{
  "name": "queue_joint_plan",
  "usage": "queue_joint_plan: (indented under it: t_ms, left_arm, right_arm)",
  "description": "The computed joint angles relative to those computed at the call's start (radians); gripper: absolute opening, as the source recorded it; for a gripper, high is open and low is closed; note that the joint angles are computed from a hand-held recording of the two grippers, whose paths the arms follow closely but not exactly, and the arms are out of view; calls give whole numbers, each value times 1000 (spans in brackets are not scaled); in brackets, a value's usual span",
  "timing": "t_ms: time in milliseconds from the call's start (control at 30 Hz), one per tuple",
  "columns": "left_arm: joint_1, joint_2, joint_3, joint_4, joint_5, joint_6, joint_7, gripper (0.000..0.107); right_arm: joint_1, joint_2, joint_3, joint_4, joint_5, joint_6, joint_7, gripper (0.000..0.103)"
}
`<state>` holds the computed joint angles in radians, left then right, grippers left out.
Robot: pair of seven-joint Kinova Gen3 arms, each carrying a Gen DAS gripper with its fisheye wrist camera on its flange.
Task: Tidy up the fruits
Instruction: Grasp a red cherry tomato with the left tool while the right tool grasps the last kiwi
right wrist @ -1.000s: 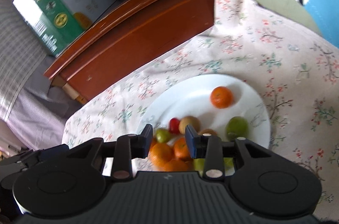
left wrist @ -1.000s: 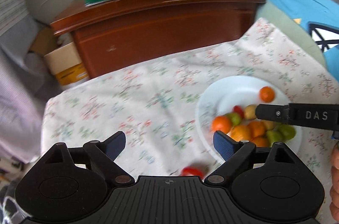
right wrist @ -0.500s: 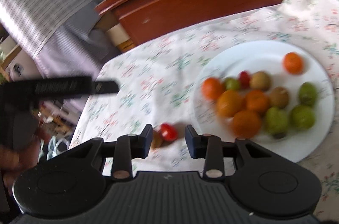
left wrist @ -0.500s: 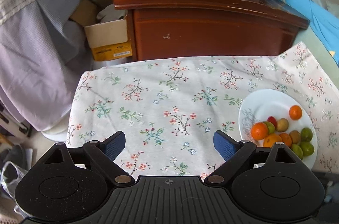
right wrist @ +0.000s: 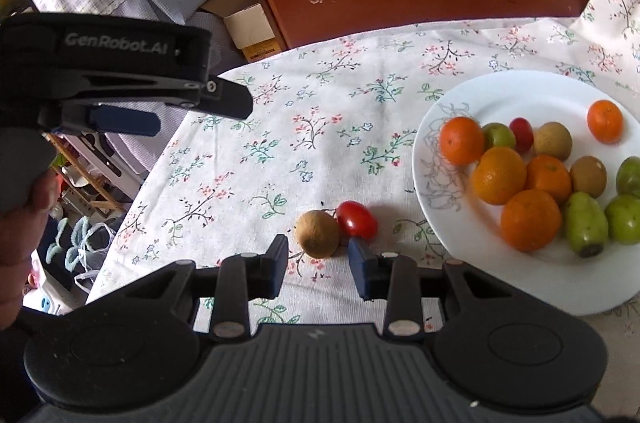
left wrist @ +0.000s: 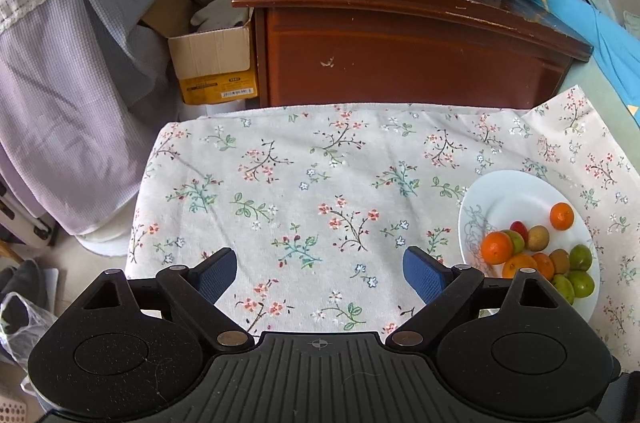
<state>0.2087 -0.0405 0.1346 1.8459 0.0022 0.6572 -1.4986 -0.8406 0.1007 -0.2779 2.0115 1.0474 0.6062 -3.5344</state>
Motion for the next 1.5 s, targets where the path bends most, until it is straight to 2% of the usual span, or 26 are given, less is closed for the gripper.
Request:
queue_joint_plan:
  t_ms: [233, 300, 333, 500, 633, 733, 833, 933, 1033, 1133, 1300, 1500]
  left_arm:
    - [4, 6, 3, 2, -14, 6, 6, 92]
    - [6, 8, 4, 3, -19, 5, 4, 92]
    - [7, 9, 5, 2, -21, 5, 5, 92]
    - [6, 24, -1, -10, 16, 17, -30, 92]
    - [9, 30, -2, -3, 43, 19, -60, 92]
    - [12, 30, 0, 12, 63, 10, -84, 92]
    - [14, 35, -1, 30, 131, 3, -162, 91]
    - [31, 33, 13, 58, 148, -28, -226, 91]
    - [54, 34, 28, 87, 134, -64, -260, 90]
    - [66, 37, 30, 114, 162, -102, -307, 89]
    - [61, 53, 23, 121, 245, -112, -397, 78]
    - [53, 68, 23, 117, 280, -108, -427, 64]
  right_arm:
    - [-24, 28, 5, -16, 37, 33, -31, 32]
    - [-27, 32, 9, -17, 46, 33, -44, 25]
    - [-28, 33, 9, -18, 46, 36, -42, 25]
    - [-21, 9, 1, -29, -31, 46, 31, 25]
    - [-29, -28, -26, -59, -131, 154, 113, 25]
    - [-21, -76, -47, -45, -149, 205, 85, 25]
    - [-6, -113, -79, -42, -162, 284, 57, 25]
    - [23, -163, -107, -20, -170, 321, 5, 25]
    - [68, -212, -138, 9, -162, 333, -55, 25]
    - [113, -232, -156, 26, -164, 324, -92, 25]
    - [165, -239, -172, 39, -197, 266, -95, 25]
    - [185, -234, -188, 40, -197, 252, -92, 25]
